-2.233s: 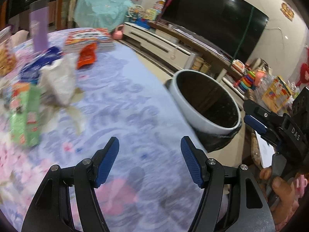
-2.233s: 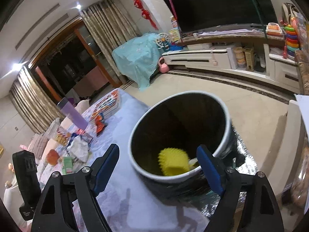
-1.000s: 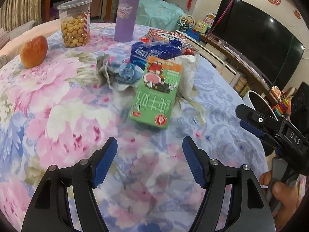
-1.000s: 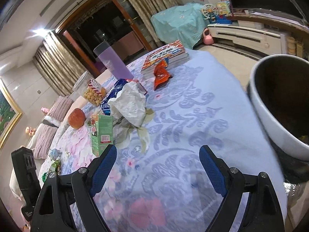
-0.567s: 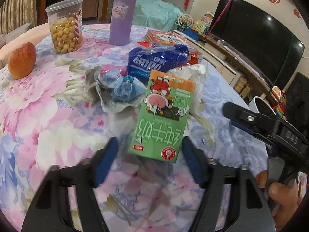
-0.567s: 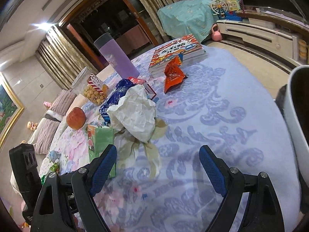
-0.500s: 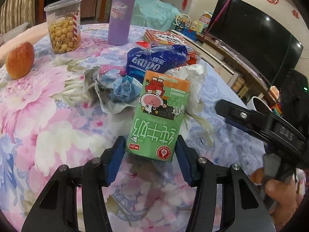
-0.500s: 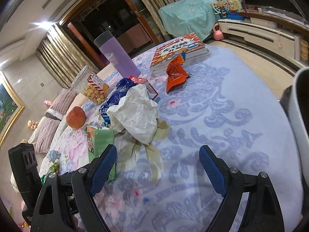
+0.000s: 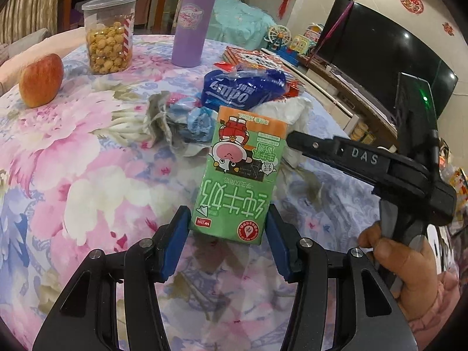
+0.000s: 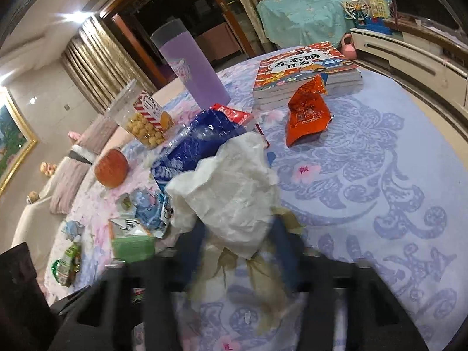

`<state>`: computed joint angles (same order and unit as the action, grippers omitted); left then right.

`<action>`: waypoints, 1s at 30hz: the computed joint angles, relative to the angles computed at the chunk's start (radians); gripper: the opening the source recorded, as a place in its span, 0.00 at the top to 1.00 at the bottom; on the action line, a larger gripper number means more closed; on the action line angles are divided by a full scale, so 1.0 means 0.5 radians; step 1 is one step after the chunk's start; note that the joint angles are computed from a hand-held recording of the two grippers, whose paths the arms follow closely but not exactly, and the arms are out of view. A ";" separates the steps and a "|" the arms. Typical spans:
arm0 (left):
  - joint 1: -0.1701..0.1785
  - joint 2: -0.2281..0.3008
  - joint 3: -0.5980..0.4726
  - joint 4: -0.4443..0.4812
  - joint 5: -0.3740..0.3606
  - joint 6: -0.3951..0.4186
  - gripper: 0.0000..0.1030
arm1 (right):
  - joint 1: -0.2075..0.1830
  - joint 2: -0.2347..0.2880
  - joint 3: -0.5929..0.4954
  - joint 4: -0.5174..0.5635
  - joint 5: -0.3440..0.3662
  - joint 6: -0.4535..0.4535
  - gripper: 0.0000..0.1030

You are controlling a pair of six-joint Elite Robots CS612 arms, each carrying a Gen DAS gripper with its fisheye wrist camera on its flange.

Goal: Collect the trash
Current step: 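Grasp the green milk carton with the left tool while the right tool grasps the white tissue, then carry the green carton and white tissue over the trash bin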

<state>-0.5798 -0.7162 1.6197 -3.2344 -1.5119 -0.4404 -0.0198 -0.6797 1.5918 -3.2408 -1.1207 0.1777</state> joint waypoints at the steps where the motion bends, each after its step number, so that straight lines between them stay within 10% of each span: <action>1: -0.003 -0.002 0.002 -0.005 -0.002 0.004 0.50 | -0.001 -0.004 0.011 -0.015 -0.012 -0.002 0.76; 30: -0.200 -0.026 -0.036 -0.004 -0.145 0.304 0.50 | -0.257 -0.308 0.703 -0.667 -0.148 0.239 0.80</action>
